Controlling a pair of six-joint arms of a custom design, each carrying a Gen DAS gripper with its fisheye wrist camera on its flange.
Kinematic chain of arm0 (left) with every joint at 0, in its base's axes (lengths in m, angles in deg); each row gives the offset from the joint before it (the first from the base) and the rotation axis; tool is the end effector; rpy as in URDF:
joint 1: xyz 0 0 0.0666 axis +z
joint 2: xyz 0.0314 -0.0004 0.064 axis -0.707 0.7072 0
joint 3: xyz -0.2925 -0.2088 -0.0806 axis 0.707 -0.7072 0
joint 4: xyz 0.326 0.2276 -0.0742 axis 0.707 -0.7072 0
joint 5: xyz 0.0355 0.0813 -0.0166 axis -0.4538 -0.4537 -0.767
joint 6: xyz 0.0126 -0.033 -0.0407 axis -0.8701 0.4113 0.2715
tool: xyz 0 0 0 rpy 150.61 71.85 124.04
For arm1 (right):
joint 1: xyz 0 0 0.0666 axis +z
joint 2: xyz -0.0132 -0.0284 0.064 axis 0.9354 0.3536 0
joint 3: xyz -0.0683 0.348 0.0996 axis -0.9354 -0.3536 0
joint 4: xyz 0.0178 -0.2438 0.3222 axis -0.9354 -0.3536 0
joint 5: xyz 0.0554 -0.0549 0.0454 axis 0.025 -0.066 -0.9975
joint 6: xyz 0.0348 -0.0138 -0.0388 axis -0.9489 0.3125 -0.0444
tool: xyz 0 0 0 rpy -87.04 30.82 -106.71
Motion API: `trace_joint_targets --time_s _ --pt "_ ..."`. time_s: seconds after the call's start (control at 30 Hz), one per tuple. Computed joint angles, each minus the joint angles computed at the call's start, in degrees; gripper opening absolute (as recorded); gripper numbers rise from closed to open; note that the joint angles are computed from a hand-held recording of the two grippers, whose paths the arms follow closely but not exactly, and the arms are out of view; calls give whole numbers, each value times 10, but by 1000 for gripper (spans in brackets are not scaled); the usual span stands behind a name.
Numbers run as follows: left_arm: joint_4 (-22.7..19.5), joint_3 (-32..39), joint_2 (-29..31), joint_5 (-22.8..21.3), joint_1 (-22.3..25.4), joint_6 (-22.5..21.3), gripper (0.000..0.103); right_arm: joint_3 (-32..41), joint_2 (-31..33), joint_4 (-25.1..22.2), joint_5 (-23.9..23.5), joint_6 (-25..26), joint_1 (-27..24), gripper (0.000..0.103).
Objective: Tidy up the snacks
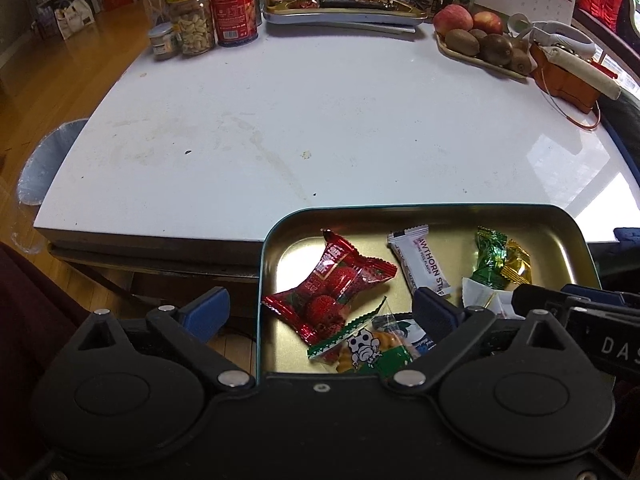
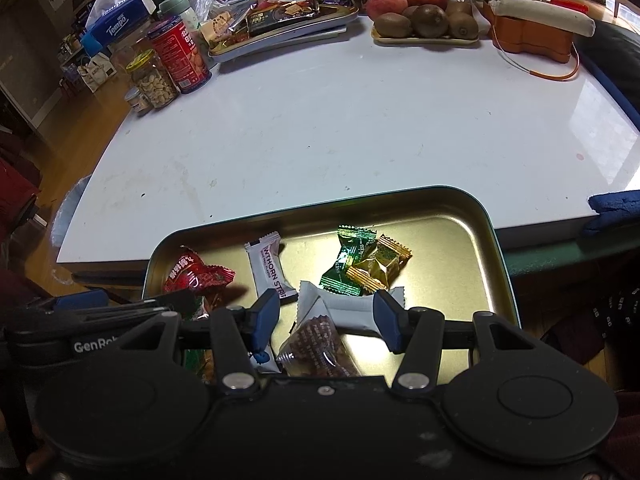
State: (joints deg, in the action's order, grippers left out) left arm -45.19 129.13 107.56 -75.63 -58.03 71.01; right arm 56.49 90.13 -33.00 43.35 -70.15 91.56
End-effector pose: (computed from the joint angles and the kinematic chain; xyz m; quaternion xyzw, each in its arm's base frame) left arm 0.4804 -0.1050 0.4702 -0.1197 0.9620 0.0119 0.2450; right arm 0.5036 0.2109 0.5214 -0.0844 0.9658 0.1354 0.2043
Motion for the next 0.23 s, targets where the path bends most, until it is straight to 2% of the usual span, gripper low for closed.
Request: trace_joint_targets --time_s 0.13,0.23 --pt "22 -8 -11 -13 -6 -20 96 0 0 0 2 -3 0 55" --pt "26 -8 -12 -9 -5 -17 96 1 0 0 1 -3 0 55"
